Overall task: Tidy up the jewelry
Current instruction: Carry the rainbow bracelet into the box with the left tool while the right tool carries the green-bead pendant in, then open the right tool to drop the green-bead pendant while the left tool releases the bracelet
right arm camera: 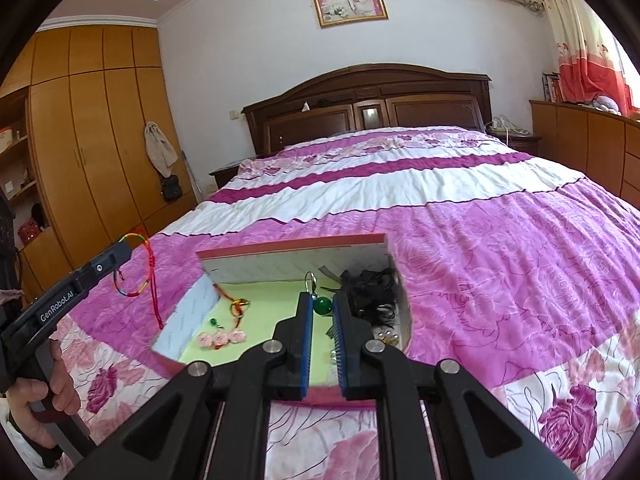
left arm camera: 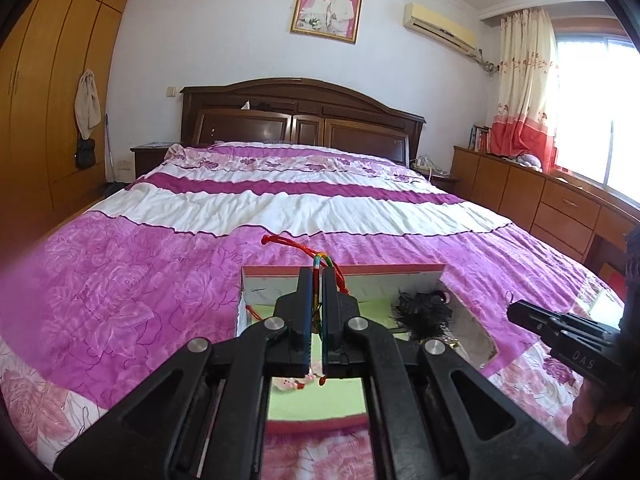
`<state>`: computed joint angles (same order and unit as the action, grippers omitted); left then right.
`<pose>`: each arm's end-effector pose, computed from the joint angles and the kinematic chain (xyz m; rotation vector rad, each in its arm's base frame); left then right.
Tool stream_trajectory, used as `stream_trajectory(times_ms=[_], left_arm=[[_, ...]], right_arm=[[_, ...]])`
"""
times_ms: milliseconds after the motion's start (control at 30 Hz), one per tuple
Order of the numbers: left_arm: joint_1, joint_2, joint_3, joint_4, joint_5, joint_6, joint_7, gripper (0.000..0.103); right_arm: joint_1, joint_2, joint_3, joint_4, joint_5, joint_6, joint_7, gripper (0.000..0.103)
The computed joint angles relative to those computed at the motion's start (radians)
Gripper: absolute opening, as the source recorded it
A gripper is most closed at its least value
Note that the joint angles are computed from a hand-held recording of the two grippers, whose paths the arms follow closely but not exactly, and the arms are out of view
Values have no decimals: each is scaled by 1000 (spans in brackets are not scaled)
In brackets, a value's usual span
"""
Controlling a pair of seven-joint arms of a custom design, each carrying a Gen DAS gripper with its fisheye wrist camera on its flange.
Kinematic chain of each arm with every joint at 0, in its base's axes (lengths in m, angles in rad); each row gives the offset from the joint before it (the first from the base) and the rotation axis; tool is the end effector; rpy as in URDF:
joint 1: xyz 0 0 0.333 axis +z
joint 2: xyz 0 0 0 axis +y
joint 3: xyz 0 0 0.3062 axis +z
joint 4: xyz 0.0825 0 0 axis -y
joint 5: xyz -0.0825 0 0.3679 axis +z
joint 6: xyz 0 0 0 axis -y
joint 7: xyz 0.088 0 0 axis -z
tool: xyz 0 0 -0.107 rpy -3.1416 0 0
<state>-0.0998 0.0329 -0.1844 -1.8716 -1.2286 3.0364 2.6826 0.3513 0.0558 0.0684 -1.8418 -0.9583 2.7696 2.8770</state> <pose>0.5818 -0.0935 0.5800 -1.3727 1.7364 -1.3289 0.5403 0.2786 0.5756 -1.4405 1.6487 -0.7632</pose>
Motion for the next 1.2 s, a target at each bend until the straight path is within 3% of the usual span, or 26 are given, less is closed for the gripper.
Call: stream_trajectory(times_ms=[400, 833, 1000, 1200], left_arm=[[18, 96, 16, -11, 493, -26, -445, 0], [22, 144, 54, 11, 887, -172, -783, 0], [30, 154, 55, 29, 951, -218, -845, 0], [55, 145, 32, 23, 914, -228, -816, 5]], right_arm=[[5, 87, -17, 53, 226, -85, -192, 12], [13, 154, -17, 124, 436, -205, -402, 12], [15, 159, -21, 134, 467, -222, -417, 12], [16, 147, -25, 117, 472, -202, -397, 15]])
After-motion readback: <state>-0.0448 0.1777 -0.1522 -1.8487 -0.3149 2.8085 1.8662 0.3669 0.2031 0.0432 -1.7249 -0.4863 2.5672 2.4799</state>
